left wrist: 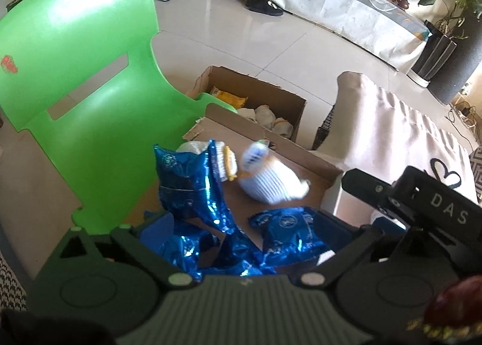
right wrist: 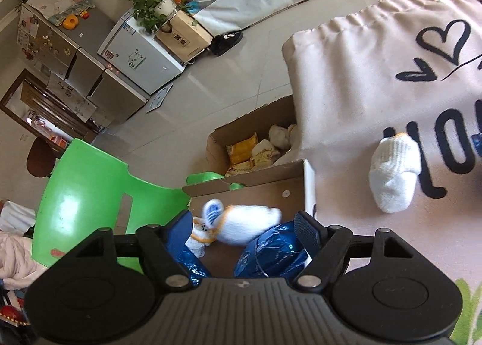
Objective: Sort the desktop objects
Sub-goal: 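Open both grippers to drop the glove and blue packet into the box, then move the right gripper over a blue packet while the left approaches a white glove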
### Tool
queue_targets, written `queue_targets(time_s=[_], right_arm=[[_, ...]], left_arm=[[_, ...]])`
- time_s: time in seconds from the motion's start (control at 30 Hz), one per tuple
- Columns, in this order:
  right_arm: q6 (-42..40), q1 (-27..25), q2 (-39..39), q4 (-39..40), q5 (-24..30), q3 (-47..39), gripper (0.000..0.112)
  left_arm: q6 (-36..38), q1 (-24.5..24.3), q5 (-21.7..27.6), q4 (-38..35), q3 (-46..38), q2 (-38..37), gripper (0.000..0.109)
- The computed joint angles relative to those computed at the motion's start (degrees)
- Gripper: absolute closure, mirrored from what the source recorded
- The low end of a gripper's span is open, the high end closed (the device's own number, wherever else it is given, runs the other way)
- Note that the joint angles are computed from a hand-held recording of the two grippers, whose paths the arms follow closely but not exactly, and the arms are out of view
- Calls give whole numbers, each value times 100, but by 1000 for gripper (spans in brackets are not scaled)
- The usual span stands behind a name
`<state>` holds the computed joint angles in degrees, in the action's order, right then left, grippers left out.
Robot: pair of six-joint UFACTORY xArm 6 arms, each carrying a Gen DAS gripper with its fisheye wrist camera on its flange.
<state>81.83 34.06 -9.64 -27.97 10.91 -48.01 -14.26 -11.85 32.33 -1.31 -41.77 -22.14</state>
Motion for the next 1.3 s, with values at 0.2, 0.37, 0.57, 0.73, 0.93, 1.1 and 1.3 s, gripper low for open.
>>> queue_targets(time_s=[0.2, 0.37, 0.57, 0.73, 0.93, 1.1, 1.3], right_arm=[[326, 11, -447, -265, 403, 205, 36], [964, 47, -925, -636, 765, 457, 35], [1272, 172, -1690, -826, 1411, 804, 34], [1343, 437, -2328, -975, 2192, 1009, 31], [1465, 748, -3094, -819, 3139, 1270, 31], [1662, 912, -3873, -667, 3907, 1582, 31], [1710, 808, -4585, -667, 4538, 1851, 29]], left_arm=[[43, -150, 59, -84, 7, -99, 6], [164, -319, 55, -194, 84, -269, 6], [158, -531, 29, -172, 144, -392, 6], [195, -704, 42, -198, 185, -472, 6], [152, -928, -9, -114, 233, -541, 6], [39, -1108, -57, 25, 263, -569, 6], [35, -1264, -75, -27, 254, -514, 6]])
